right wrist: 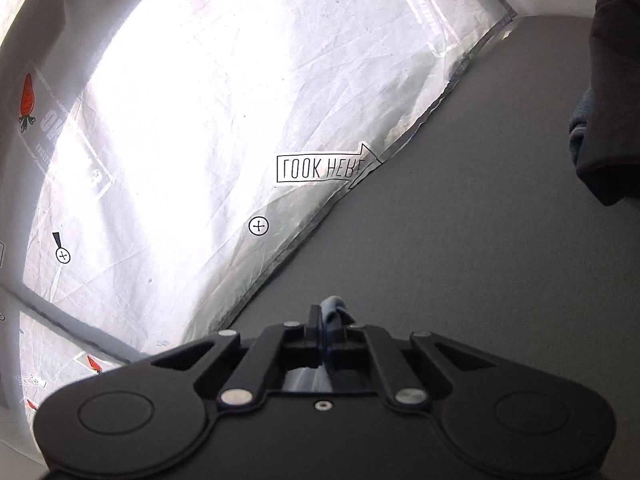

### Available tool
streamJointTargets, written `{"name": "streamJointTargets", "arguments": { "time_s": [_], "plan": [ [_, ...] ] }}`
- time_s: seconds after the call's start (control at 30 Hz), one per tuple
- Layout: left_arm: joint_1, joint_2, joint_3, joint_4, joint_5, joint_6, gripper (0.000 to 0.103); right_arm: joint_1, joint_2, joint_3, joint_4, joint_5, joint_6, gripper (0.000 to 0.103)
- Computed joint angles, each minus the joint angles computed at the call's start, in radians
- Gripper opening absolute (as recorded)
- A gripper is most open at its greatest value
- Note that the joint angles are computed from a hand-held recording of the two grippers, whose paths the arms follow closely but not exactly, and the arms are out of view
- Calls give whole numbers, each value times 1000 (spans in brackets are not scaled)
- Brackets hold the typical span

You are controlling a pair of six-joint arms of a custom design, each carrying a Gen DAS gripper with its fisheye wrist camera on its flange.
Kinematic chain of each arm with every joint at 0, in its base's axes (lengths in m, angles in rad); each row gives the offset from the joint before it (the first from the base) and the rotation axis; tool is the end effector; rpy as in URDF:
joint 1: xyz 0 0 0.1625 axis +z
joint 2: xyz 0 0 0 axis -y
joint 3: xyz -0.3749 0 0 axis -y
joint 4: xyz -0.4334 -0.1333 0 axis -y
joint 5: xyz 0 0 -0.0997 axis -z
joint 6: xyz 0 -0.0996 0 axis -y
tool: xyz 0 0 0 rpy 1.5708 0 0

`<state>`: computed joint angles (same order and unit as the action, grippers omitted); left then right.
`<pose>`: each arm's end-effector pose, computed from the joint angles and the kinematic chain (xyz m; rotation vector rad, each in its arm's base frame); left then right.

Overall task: Fold clothes
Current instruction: 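Grasp the T-shirt sleeve with the right tool and lift it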

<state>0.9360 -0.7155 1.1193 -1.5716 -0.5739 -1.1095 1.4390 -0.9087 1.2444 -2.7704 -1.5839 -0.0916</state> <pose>-0.2713 -0.7342 0.1493 -0.2721 2.1374 -0.6111 0.0283 -0.7907 0.3265 -0.0638 -2.7605 1.2630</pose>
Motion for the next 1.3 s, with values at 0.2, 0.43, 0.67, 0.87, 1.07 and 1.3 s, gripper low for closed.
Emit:
{"name": "streamJointTargets", "arguments": {
  "time_s": [0.2,0.43,0.67,0.87,1.07,1.3],
  "plan": [
    [15,-19,28,-37,-20,-51,103,47,48,-27,18,-229,-162,30],
    [10,-34,66,-80,3,-16,103,12,-143,221,-58,-204,16,47],
    [6,-39,85,-102,21,-16,103,-9,-340,461,46,-126,244,44],
    [5,-47,106,-127,34,-5,103,18,-324,506,-43,-160,273,44],
    [2,-55,128,-153,49,4,103,55,-218,386,-43,-294,251,17],
    [3,-58,133,-165,48,18,103,61,-220,394,-47,-334,376,4]
  ]
}}
